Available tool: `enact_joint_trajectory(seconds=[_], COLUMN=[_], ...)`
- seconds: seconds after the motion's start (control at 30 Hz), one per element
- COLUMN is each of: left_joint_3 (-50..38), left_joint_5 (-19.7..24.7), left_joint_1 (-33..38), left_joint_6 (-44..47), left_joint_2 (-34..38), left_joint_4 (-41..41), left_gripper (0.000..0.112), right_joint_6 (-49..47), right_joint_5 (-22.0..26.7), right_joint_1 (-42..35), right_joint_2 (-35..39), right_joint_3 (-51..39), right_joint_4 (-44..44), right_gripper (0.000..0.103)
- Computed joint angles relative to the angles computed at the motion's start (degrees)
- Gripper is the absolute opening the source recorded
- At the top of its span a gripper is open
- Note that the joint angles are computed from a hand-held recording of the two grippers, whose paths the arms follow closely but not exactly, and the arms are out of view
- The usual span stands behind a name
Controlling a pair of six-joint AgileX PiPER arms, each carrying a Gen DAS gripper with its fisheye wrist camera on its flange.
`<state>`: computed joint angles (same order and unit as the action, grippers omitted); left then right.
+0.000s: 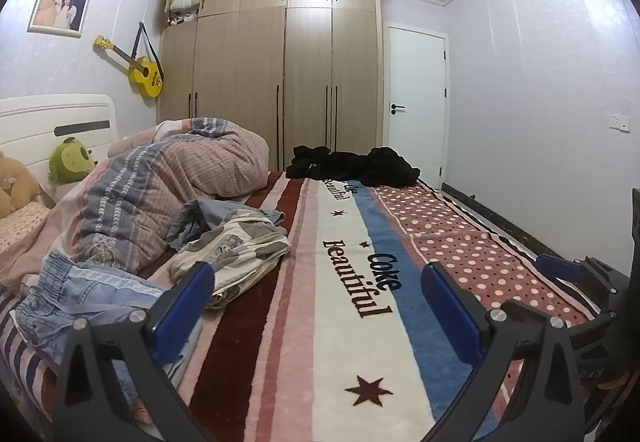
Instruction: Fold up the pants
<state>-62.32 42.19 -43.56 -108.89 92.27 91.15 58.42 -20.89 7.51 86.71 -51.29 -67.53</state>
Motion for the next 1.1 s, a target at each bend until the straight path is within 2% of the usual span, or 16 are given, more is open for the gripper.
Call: enact_joint_trajectory(seconds=[1.1], left_joint_3=[0.02], left_joint_5=[1.1], left_joint_1=[-0.67], left_joint_6=[-1.34], left_joint_2=[0.21], left_joint_4=[0.87], left_gripper=[0.102], right_joint_6=[-1.44], right_joint_5=[1.56], right_joint_1=[0.54], right_joint_2=[-3.26], right_joint_3=[1.77], right_joint_4=[3.51], right_gripper=[0.093])
